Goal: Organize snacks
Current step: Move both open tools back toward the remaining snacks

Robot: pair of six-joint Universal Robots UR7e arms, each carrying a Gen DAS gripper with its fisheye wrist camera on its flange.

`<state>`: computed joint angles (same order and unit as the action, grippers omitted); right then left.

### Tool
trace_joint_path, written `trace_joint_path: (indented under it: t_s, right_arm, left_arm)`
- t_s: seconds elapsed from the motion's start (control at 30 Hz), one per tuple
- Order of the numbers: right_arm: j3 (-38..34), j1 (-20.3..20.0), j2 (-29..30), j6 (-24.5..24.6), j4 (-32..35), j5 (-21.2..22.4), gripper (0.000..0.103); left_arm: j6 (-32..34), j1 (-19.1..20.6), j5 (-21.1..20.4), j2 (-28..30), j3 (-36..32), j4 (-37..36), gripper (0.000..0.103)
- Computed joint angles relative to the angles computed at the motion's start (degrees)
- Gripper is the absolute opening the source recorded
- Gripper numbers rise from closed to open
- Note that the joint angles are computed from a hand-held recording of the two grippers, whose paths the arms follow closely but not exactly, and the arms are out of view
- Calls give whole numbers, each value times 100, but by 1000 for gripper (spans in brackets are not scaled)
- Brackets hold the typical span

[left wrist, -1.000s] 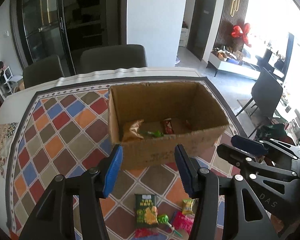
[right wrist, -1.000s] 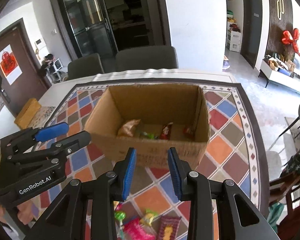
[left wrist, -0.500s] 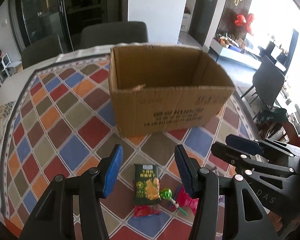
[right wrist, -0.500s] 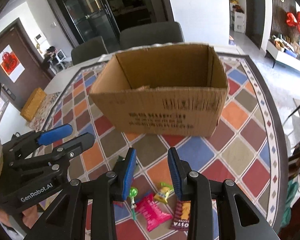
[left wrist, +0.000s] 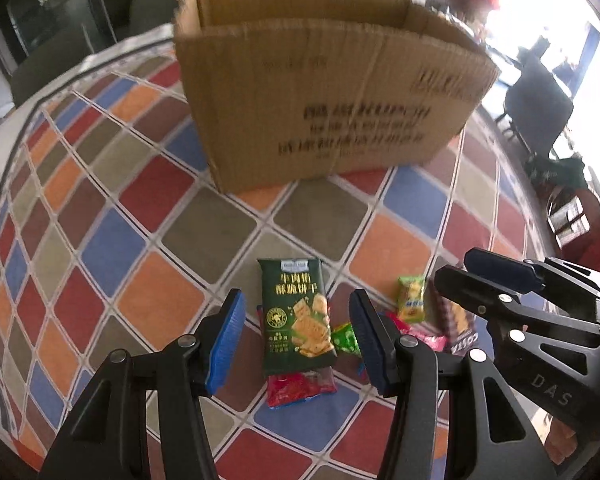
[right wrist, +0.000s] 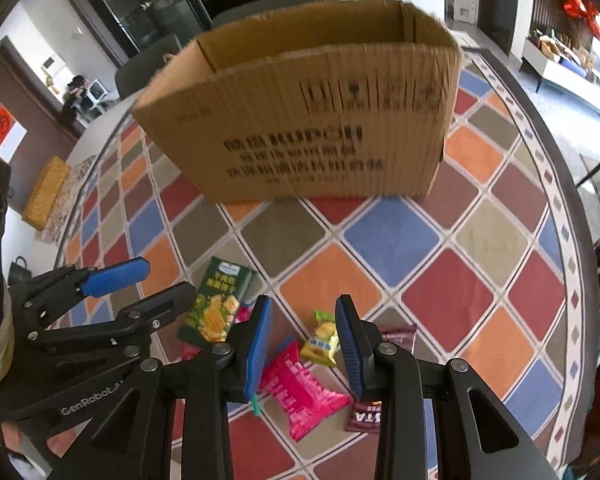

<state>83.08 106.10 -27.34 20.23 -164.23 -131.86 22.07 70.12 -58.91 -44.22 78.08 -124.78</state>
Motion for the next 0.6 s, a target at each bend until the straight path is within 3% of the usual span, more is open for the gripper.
trace_joint_path:
  t_s: [0.6]
  right_arm:
    - [42,-331,142,833,288,361,34]
  left_arm:
    - [-356,182,192,546,-580,915,54]
